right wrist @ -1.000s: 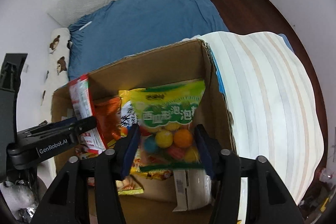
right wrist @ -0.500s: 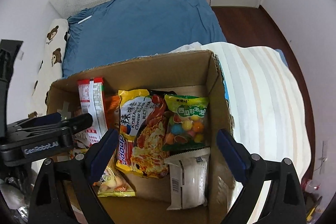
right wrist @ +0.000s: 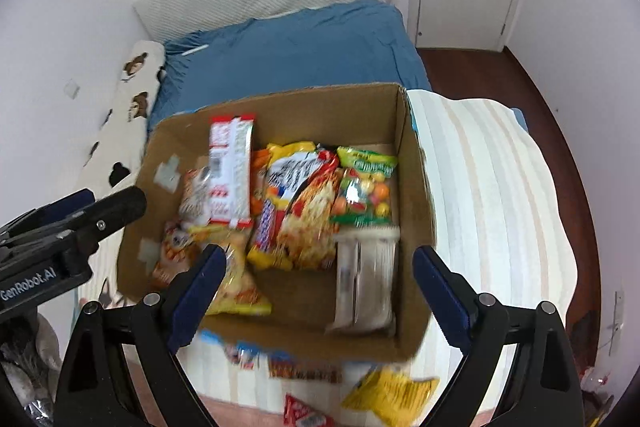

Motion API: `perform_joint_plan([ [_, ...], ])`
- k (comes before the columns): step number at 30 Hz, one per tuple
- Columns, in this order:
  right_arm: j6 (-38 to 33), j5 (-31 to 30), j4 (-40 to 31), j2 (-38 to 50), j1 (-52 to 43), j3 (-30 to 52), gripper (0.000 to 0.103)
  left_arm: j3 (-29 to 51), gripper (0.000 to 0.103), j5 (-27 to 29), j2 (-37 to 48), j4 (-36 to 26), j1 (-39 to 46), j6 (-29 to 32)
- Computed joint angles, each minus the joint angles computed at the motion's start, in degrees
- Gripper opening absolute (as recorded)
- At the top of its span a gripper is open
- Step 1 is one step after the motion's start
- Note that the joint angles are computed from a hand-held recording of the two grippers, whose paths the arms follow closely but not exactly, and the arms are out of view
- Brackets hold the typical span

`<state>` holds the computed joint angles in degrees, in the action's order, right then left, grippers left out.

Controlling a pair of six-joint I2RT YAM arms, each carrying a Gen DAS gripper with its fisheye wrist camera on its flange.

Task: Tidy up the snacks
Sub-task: 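Move both tools back toward the snacks on the bed, then grasp the white panda-print packet with the left tool while the right tool grasps the yellow chip bag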

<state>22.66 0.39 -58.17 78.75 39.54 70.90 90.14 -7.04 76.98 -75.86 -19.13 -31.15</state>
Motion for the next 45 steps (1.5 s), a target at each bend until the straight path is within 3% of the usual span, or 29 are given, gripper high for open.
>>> perform_joint_plan([
  [7, 3.4, -1.0, -4.5, -17.8, 3.0, -13.7, 0.096, -8.8, 0.089, -7.1, -9.9, -4.0, -16.8, -16.6],
  [13, -5.9, -0.9, -7.7, -24.6, 0.4, -26.3, 0.096, -24.8, 0.089, -3.7, -14.5, 0.0, -24.6, -28.2],
  [18, -14.4, 0.6, -3.0, -21.2, 1.4, -34.4, 0.096, -34.6, 0.088, -0.8, -13.9, 6.3, -27.2, -32.2],
  [21, -16.0, 2.2, 1.8, -16.5, 2.6, -37.3, 0.094, -37.3, 0.088, -0.4, -11.8, 8.7, -29.6, -33.6],
  [22, -16.0, 3.1, 3.4, -14.9, 2.6, -38.3, 0.087, -38.2, 0.089, -0.1, -11.3, 9.5, -29.9, -34.0],
  [24, -15.1, 4.0, 6.0, -13.4, 1.8, -40.1, 0.084, -40.3, 0.088, 1.0, -11.4, 11.3, -29.7, -34.6],
  [29, -9.0, -0.8, 6.7, -18.5, -4.2, -42.9, 0.078, -42.7, 0.088, 2.4, -10.8, 13.7, -27.5, -34.3],
  [32, -8.4, -11.3, 5.9, -21.4, -13.7, -44.5, 0.081, -43.6, 0.088, 3.7, -9.3, 16.4, -24.3, -31.8],
  [33, -8.9, -13.7, 5.4, -21.5, -16.3, -44.7, 0.088, -43.6, 0.088, 4.2, -8.6, 17.1, -22.8, -30.2],
  [38, -13.3, -14.5, 4.8, -20.6, -18.2, -43.8, 0.092, -45.0, 0.088, 6.8, -5.0, 22.7, -17.9, -25.6],
  [40, -14.1, -13.2, 4.5, -20.8, -13.8, -43.3, 0.092, -45.7, 0.079, 7.1, -3.8, 24.1, -17.1, -24.4],
  [42, -13.5, -10.0, 4.6, -20.2, -8.1, -41.7, 0.092, -46.6, 0.048, 8.1, -3.0, 25.6, -16.7, -23.6],
  [45, -11.2, -5.4, 3.1, -20.9, 1.0, -40.1, 0.092, -47.8, 0.046, 7.3, -3.6, 26.0, -18.1, -24.6],
])
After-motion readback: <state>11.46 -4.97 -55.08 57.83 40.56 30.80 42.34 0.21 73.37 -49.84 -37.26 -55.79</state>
